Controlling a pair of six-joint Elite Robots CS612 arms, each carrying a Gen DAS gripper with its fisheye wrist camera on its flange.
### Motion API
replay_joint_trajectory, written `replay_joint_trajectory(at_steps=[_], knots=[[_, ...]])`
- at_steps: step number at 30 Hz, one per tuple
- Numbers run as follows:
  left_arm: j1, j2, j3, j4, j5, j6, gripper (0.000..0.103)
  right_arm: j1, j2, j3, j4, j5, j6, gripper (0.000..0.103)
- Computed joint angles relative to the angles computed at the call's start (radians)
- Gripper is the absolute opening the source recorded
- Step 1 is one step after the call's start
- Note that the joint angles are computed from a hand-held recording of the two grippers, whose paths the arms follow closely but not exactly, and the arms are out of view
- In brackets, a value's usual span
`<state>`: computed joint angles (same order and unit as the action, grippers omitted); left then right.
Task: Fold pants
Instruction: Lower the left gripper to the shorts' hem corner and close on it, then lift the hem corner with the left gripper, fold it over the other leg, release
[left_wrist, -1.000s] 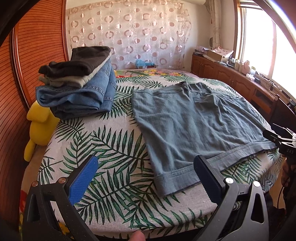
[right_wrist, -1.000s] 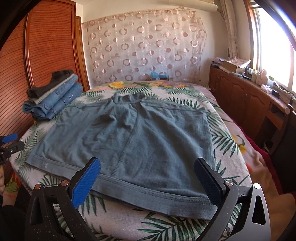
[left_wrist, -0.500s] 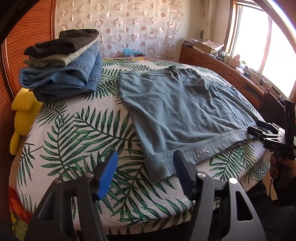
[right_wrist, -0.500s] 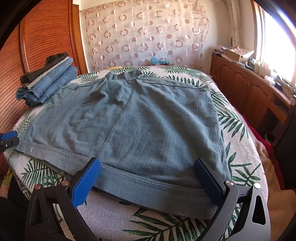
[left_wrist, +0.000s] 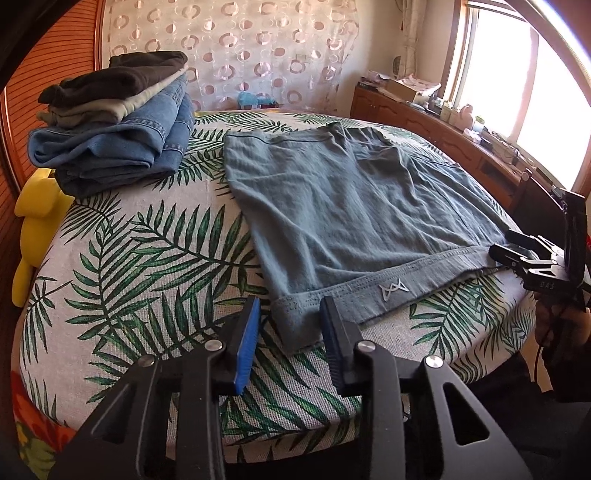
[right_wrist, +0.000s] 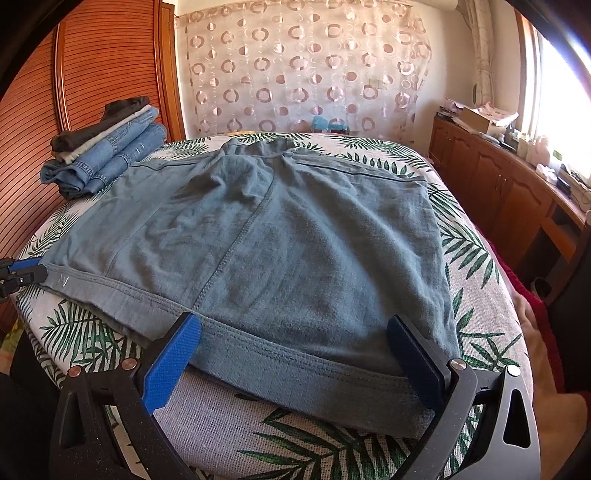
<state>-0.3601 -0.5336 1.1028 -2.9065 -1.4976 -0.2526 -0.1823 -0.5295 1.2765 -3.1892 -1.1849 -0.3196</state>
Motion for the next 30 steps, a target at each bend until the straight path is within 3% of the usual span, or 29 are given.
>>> replay_joint_trajectory(at_steps=[3, 6, 9, 20, 30], knots=[[-0.003, 0.004, -0.004, -0.002, 0.016, 0.016, 0.034, 0.003, 0.014, -0.030, 0.013, 0.000, 0.001, 0.101], [-0.004, 0.004, -0.007, -0.004, 0.000, 0.035, 0.018, 0.005, 0.023, -0.051, 0.025, -0.001, 0.001, 0.101], [-0.004, 0.002, -0.010, -0.014, -0.008, 0.054, 0.011, 0.008, 0.028, -0.067, 0.034, -0.002, 0.000, 0.101], [-0.010, 0.019, -0.103, -0.038, -0.045, 0.145, 0.008, 0.016, 0.046, -0.112, 0.062, -0.003, -0.004, 0.101], [-0.027, 0.089, -0.301, 0.026, -0.117, 0.228, 0.008, 0.008, 0.042, -0.123, 0.099, 0.025, 0.007, 0.083]])
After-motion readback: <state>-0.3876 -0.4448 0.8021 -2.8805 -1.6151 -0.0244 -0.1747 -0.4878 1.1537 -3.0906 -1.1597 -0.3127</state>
